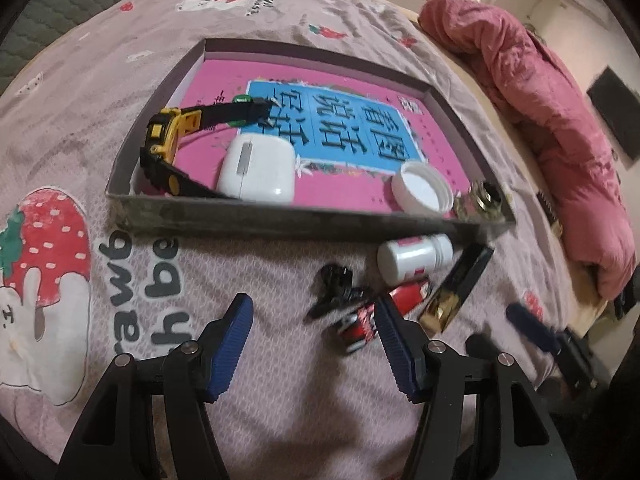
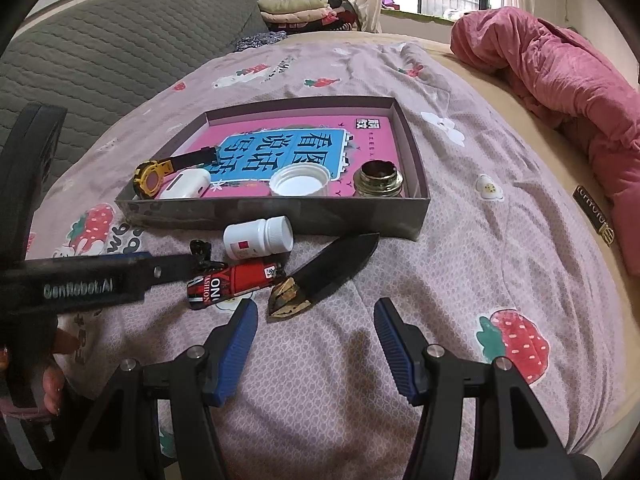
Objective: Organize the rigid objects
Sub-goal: 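Grasp the small black earphone with the left gripper while the right grasps the black-and-gold lipstick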
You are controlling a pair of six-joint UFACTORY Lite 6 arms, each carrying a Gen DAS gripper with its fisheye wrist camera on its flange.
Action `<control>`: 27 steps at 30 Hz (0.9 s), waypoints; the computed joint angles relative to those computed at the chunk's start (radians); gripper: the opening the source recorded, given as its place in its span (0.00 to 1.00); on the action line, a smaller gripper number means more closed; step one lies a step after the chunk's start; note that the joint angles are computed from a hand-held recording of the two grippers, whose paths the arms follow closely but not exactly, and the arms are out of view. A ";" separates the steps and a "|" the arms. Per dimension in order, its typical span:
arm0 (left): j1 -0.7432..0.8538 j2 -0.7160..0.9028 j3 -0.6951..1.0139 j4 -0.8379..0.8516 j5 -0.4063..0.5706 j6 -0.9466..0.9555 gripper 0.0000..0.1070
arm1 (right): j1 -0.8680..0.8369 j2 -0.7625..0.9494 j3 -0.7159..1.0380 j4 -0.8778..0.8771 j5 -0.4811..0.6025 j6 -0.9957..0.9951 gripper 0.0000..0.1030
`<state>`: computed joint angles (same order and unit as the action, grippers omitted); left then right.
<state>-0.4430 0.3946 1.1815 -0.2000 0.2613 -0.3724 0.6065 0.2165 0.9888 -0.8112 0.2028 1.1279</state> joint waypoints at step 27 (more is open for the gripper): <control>-0.046 0.236 0.260 0.305 0.072 -0.325 0.42 | -0.003 0.243 0.233 -0.031 0.086 0.124 0.58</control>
<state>-0.4885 0.6310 1.4417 0.1050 0.3329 -0.6975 0.6030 0.4597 1.2219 -0.8423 0.2887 1.2515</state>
